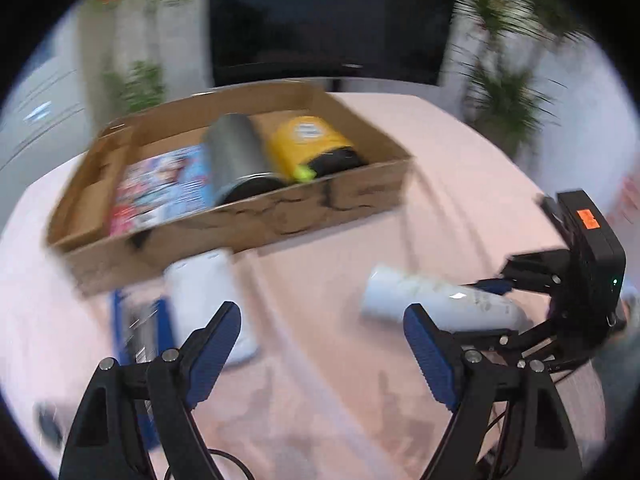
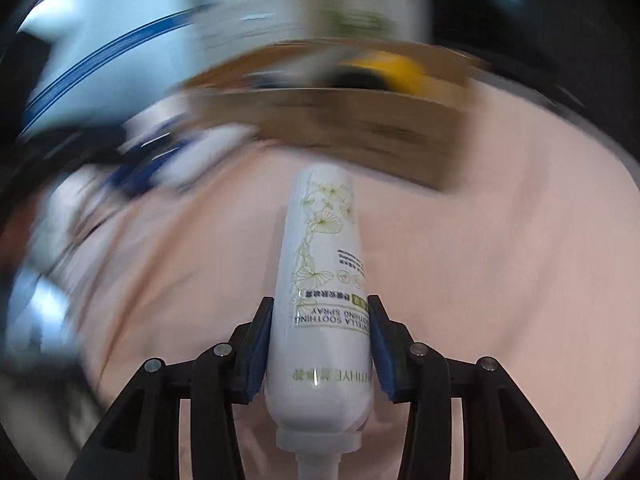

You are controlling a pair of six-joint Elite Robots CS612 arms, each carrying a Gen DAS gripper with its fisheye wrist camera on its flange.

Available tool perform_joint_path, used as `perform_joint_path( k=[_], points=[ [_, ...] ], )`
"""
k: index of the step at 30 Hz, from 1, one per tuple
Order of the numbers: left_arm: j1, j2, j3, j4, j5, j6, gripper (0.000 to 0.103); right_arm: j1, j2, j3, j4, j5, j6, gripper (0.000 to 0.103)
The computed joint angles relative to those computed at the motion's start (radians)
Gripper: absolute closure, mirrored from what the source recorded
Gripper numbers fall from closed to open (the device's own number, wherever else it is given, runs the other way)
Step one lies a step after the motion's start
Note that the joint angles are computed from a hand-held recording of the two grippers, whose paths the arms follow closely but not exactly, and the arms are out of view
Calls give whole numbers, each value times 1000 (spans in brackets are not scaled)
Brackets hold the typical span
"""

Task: Organize rigid objects
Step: 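Grasp the white spray bottle with the right gripper and lift it, then lower the white spray bottle upright into the box beside the jar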

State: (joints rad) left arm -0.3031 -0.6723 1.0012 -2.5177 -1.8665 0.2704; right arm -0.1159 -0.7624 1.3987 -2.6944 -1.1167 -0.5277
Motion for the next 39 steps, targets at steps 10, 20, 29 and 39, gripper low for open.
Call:
perform_joint_path(
  k=[10, 20, 29, 39],
  points=[
    [-30, 175, -318, 333, -203, 272, 20, -39, -69, 74, -125, -26, 198, 47],
    [-44, 199, -417, 718, -204, 355, 51, -85, -47, 119, -161, 178, 701, 39],
    [-50, 173, -339, 667, -195, 117, 56, -48, 80, -109, -3, 73, 918, 42],
    [-50, 99, -214, 423, -202, -32, 57, -22, 30, -91, -96, 22, 852, 60]
  ],
)
